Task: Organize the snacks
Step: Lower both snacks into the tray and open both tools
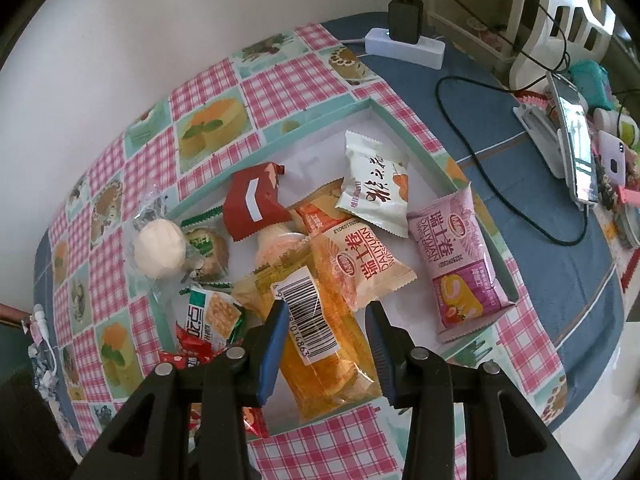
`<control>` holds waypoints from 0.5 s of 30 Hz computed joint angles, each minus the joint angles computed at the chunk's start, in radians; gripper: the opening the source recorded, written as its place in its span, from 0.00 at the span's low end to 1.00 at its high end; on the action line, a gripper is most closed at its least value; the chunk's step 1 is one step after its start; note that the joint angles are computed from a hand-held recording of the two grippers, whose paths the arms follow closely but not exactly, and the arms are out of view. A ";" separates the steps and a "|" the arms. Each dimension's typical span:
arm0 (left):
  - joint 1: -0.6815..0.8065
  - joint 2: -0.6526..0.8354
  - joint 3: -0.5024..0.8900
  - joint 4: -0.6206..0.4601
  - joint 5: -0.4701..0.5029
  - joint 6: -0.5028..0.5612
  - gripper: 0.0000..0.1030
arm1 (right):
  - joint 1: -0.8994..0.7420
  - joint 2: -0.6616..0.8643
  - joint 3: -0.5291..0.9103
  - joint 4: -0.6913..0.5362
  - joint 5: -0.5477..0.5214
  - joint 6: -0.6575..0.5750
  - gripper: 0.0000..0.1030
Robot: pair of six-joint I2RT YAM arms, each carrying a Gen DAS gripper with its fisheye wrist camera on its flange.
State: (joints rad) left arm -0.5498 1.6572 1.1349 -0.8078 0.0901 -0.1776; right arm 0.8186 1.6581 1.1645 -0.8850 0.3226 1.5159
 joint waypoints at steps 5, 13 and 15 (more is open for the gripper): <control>0.001 0.027 0.014 0.002 -0.013 -0.012 0.62 | -0.003 0.003 0.001 0.004 -0.005 -0.001 0.43; 0.027 0.048 0.035 -0.001 -0.026 -0.020 0.74 | -0.007 0.009 0.006 -0.001 -0.012 -0.013 0.47; 0.034 0.040 0.037 -0.004 -0.022 -0.017 0.74 | -0.007 0.015 0.012 -0.008 -0.014 -0.015 0.50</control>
